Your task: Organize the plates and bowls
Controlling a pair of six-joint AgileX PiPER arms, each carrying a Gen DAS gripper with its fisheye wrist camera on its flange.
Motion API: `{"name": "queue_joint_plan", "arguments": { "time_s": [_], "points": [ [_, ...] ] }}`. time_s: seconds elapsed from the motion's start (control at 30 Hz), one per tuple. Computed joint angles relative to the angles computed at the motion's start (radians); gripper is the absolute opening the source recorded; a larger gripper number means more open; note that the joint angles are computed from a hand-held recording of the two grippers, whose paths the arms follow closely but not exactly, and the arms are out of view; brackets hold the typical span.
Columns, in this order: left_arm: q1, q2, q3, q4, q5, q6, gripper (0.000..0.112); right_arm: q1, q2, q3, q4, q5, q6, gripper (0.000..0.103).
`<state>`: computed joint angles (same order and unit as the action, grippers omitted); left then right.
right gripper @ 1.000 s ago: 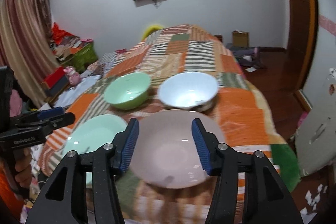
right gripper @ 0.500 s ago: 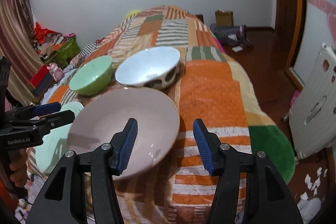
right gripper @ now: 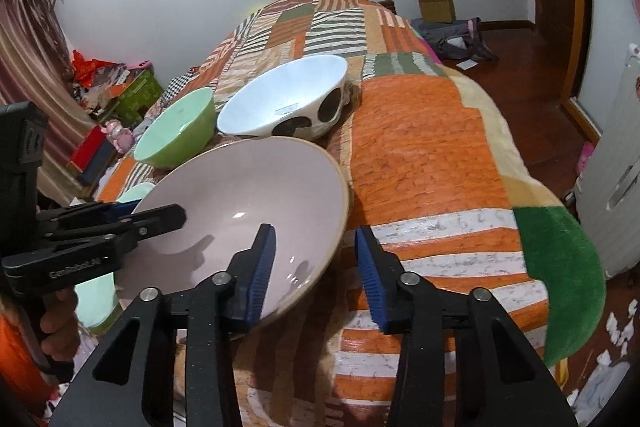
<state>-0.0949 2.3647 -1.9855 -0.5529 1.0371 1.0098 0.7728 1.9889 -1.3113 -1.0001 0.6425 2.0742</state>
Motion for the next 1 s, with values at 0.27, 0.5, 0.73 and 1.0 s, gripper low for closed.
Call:
{"name": "queue_joint_plan", "arguments": {
  "time_s": [0.27,0.5,0.73,1.0],
  "points": [
    [-0.015,0.021,-0.014,0.023,0.036,-0.024,0.028,-0.014,0.021,-0.023,0.017,-0.02,-0.008,0.031],
    [-0.007,-0.003,0.003,0.02,0.042,-0.015,0.028,0.003,0.019,-0.055,0.043,0.035,-0.02,0.03],
    [0.029,-0.045,0.046,-0.014,0.056,0.022,0.028,0.033,0.022,-0.111,0.048,0.1,-0.045,0.03],
    [0.093,-0.084,0.053,-0.076,0.086,0.064,0.028,0.056,0.064,-0.236,0.063,0.176,-0.133,0.029]
  ]
}}
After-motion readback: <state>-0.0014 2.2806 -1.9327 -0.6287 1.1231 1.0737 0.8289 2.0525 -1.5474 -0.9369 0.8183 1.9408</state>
